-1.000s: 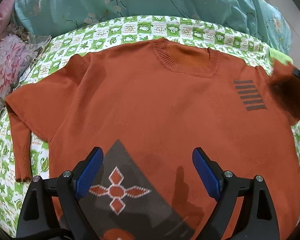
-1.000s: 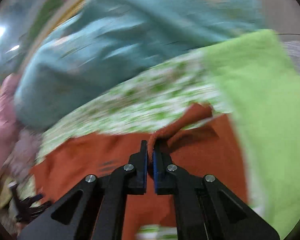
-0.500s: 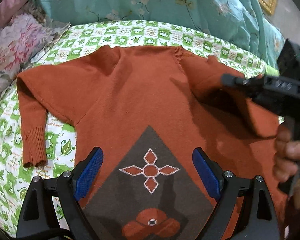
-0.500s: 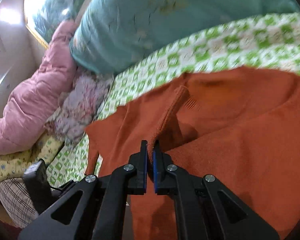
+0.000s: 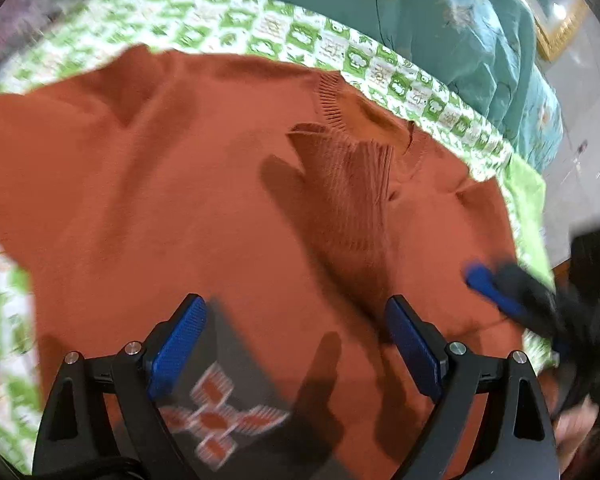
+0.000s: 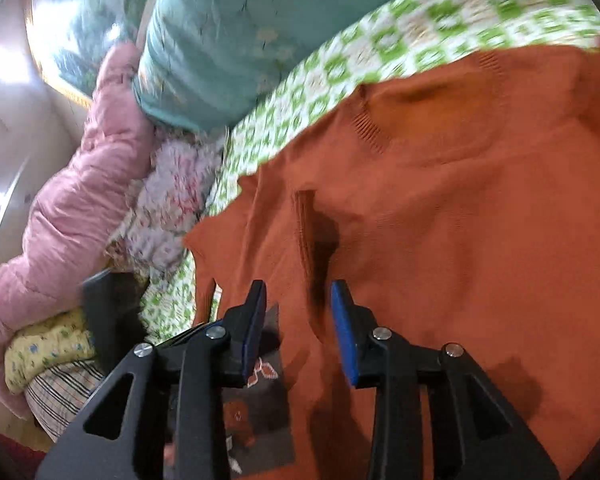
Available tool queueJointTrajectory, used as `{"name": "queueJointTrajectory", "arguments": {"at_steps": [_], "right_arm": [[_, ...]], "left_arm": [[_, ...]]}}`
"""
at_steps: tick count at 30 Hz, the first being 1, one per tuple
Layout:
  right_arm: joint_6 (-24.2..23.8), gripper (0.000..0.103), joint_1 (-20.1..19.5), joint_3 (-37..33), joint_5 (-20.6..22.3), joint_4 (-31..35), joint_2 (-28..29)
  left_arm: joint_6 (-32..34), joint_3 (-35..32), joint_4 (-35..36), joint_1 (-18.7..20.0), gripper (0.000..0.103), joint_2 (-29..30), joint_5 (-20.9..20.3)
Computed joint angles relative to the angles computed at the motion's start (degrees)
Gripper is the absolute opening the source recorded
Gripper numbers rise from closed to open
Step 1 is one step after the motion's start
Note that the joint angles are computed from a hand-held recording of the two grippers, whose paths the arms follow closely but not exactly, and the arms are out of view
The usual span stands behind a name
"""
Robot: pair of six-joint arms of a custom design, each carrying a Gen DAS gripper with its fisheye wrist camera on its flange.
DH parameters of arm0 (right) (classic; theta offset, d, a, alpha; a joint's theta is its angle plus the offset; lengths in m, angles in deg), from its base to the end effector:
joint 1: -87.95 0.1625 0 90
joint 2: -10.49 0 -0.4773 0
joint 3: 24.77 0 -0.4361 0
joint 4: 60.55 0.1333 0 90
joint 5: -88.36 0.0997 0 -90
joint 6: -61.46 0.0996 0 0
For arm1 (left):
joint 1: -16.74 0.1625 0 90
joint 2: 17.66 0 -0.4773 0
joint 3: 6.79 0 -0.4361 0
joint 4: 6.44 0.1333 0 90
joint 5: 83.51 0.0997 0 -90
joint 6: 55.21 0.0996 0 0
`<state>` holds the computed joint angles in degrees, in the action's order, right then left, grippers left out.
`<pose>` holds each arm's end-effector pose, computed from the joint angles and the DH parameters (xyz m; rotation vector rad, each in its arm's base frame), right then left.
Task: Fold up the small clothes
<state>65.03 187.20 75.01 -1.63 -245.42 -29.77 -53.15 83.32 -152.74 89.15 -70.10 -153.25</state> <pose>0.2480 -0.6935 0.0716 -0.1453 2.9266 -0.9279 -0.0699 -0.7756 0.2177 0.3955 2.7632 -0.5208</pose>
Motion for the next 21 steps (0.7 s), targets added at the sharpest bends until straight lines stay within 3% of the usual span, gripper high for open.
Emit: {"name": "queueJointTrajectory", "arguments": {"at_steps": [4, 5, 6, 7, 8, 13, 16, 21], "right_arm": [[0.9, 0.035, 0.1, 7.9, -3.5, -8.8, -3.8], [1.3, 0.035, 0.1, 9.1, -4.2, -10.2, -4.3], [1.6, 0.035, 0.1, 10.2, -4.7, -11.1, -4.6], [1.9, 0.035, 0.1, 11.1, -5.2, -11.8, -5.0], [1.9, 0.035, 0.2, 12.0, -5.9, -12.4, -5.4], [0.3, 0.035, 0.6, 14.3, -8.5, -14.7, -6.3], [-0.3, 0.035, 0.5, 14.5, -8.9, -15.1, -6.1], [0.7, 0.035, 0.7, 14.3, -8.5, -14.5, -5.7]], "left_arm": [[-1.5, -5.7, 2.7, -0.3, 0.092, 4.2, -1.7], [-1.6, -7.2, 3.2, -0.6, 0.087, 5.5, -0.5], [-1.3, -8.6, 2.7, -1.2, 0.076, 6.8, 2.4], [-0.3, -9.1, 2.3, -1.3, 0.035, 7.3, 3.2], [0.1, -9.7, 3.2, -1.1, 0.009, 7.4, 2.5], [4.1, -0.4, -7.8, 0.0, 0.015, 1.0, 1.1], [2.0, -1.1, -3.4, 1.1, 0.064, 0.8, 1.8], [1.1, -5.7, -1.8, 1.4, 0.073, 4.4, 0.2]]}}
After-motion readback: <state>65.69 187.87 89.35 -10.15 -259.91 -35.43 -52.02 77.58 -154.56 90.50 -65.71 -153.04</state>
